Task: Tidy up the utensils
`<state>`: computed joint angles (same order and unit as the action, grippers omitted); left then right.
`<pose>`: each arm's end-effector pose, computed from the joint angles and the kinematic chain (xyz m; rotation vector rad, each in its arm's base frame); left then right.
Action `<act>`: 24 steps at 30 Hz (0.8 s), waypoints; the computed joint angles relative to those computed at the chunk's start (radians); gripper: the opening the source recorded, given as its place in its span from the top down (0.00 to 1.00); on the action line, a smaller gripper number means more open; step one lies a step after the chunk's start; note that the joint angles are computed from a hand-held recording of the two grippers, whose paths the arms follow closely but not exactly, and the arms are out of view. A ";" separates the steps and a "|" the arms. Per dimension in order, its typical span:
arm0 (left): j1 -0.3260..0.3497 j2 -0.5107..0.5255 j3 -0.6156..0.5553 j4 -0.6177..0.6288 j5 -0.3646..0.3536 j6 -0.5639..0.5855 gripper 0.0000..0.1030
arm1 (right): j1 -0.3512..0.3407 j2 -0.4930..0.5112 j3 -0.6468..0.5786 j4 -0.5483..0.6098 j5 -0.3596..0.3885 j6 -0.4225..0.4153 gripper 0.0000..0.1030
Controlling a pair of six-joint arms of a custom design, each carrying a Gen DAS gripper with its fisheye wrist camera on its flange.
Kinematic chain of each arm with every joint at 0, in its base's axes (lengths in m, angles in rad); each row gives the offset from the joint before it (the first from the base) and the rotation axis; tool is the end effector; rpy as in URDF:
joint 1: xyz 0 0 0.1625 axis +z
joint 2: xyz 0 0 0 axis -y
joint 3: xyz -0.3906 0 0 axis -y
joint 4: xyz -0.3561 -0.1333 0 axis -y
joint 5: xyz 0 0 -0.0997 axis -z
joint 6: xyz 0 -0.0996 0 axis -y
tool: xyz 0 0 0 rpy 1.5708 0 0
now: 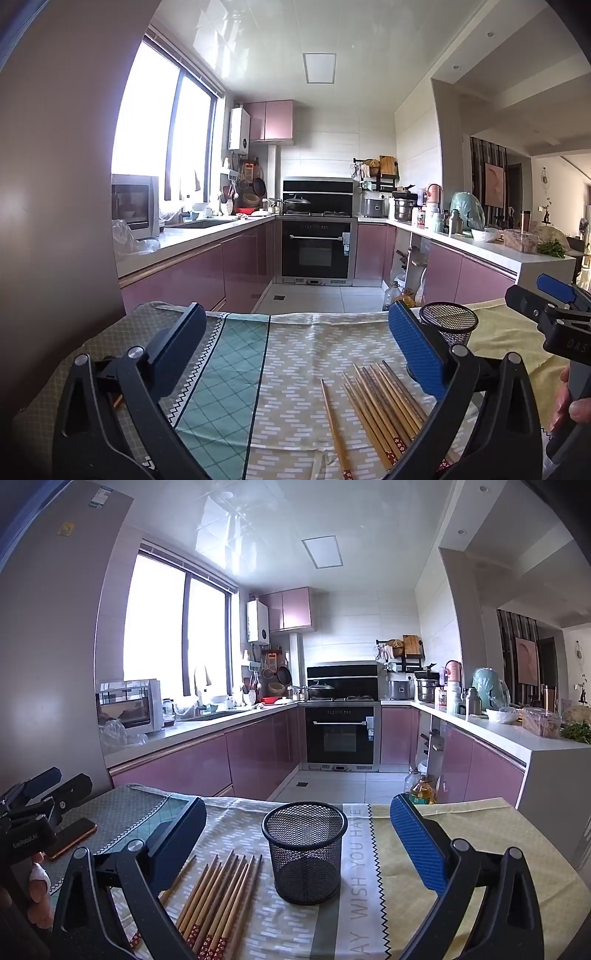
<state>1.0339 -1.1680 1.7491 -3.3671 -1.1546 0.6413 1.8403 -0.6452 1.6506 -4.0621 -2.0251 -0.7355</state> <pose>-0.1428 -0.5793 0.3881 0.9743 2.0518 -1.5358 0.2462 -0.5550 0.1885 0.5592 -1.8515 1.5899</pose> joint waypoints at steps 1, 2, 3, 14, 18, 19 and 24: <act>0.000 0.000 0.000 0.000 0.000 0.000 0.06 | 0.001 0.000 -0.001 0.001 -0.001 0.000 0.06; -0.002 -0.002 0.000 0.003 0.002 -0.001 0.06 | 0.002 0.002 -0.003 0.001 -0.003 -0.002 0.06; 0.000 -0.001 0.001 0.000 0.000 -0.001 0.06 | 0.004 0.003 -0.005 -0.002 -0.005 -0.003 0.06; -0.003 -0.004 0.005 0.000 0.003 -0.001 0.06 | 0.010 0.003 -0.011 0.003 -0.011 0.000 0.06; -0.002 -0.003 0.004 -0.001 0.003 -0.001 0.06 | 0.010 0.002 -0.008 0.002 -0.011 -0.002 0.06; -0.003 -0.003 0.004 -0.001 0.004 0.000 0.06 | 0.010 0.003 -0.011 0.003 -0.010 -0.001 0.06; -0.003 -0.003 0.005 -0.002 0.004 0.000 0.06 | 0.011 0.005 -0.013 0.006 -0.012 -0.001 0.06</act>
